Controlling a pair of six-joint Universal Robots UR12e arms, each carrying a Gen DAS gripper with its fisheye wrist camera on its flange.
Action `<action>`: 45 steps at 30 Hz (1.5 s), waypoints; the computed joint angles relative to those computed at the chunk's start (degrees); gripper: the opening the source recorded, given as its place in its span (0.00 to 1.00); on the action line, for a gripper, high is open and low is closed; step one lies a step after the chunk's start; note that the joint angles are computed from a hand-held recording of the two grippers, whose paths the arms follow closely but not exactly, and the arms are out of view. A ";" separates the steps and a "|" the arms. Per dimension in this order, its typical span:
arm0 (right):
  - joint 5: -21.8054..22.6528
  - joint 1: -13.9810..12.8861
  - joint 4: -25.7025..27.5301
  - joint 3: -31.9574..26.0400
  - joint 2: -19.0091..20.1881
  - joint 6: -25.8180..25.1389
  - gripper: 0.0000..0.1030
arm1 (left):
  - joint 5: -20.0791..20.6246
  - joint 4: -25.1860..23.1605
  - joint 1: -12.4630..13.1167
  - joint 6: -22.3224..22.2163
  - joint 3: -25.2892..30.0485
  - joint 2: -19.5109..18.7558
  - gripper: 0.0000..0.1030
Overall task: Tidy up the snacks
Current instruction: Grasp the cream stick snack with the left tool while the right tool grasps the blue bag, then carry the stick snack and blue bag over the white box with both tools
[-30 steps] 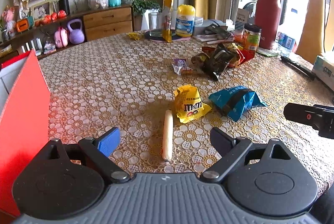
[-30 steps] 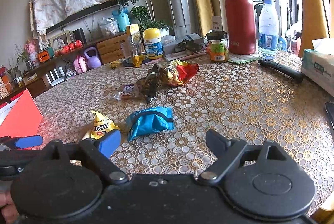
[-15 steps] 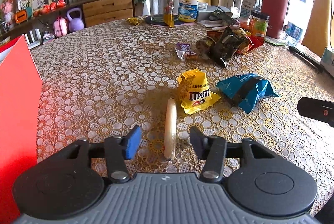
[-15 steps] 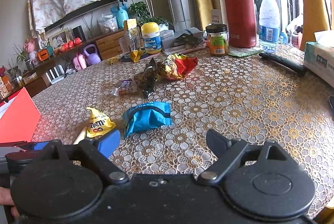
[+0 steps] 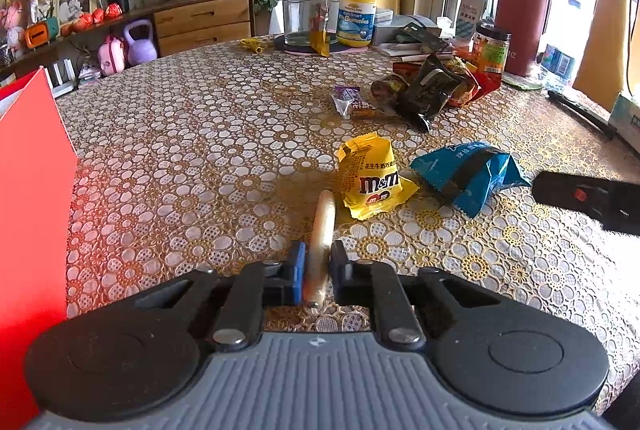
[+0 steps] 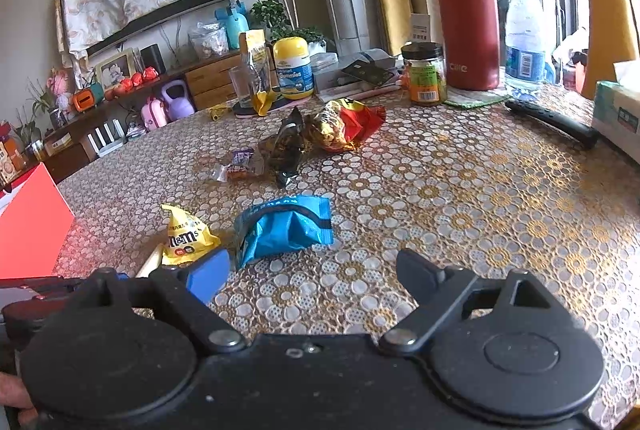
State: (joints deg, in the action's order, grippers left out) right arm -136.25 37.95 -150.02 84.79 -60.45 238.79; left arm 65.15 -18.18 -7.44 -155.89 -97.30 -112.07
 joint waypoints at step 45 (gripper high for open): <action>-0.10 -0.01 -3.99 -4.05 3.37 -7.23 0.53 | -4.68 3.40 2.50 -1.40 -3.19 3.97 0.10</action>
